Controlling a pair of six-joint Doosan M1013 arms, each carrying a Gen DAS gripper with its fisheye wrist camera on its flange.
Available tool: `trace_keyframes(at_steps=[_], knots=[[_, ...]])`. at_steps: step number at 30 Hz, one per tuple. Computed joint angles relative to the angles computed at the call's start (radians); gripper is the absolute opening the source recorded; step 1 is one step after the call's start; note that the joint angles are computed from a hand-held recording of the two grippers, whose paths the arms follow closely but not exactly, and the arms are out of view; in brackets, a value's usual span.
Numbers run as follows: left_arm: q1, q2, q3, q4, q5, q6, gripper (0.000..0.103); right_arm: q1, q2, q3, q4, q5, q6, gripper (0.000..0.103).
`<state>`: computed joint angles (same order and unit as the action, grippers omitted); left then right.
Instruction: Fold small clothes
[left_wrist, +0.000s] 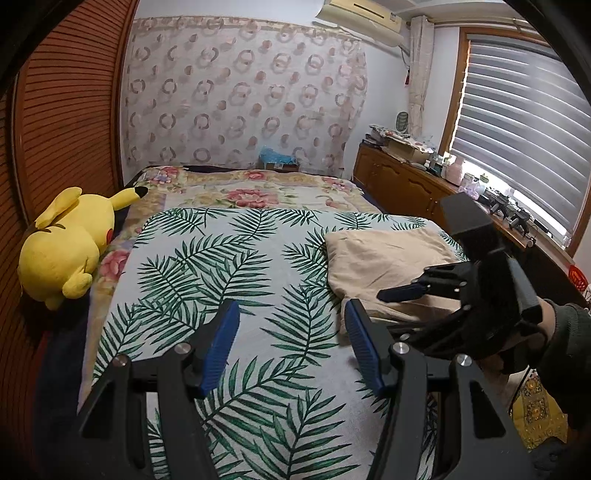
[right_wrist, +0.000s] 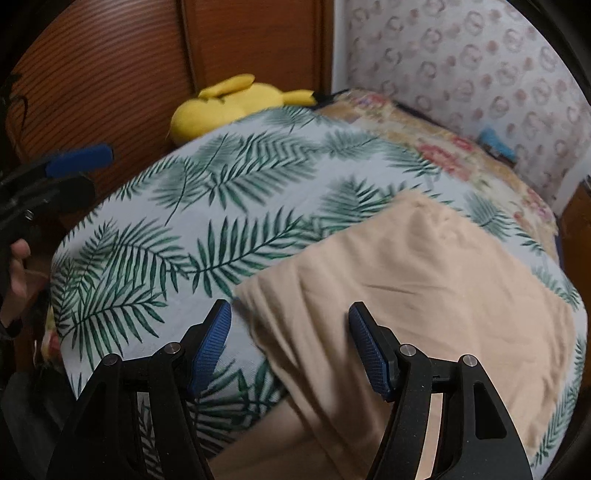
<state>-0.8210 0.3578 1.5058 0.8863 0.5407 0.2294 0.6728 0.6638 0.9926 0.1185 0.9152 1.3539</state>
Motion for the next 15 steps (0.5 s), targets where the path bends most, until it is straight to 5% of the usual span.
trace_keyframes(at_steps=[7,10,12,15], knots=[[0.002,0.005,-0.001,-0.019,-0.007,0.013,0.058,0.013,0.025,-0.017,-0.064,0.017,0.002,0.06],[0.001,0.005,-0.001,-0.025,-0.01,0.017,0.058,0.016,0.02,-0.006,-0.086,-0.007,0.001,0.039],[0.001,0.005,-0.001,-0.027,-0.011,0.021,0.058,0.018,0.014,0.003,-0.112,-0.024,0.008,0.008],[0.002,0.006,-0.002,-0.033,-0.015,0.027,0.058,0.006,0.003,0.008,-0.084,-0.031,0.012,0.007]])
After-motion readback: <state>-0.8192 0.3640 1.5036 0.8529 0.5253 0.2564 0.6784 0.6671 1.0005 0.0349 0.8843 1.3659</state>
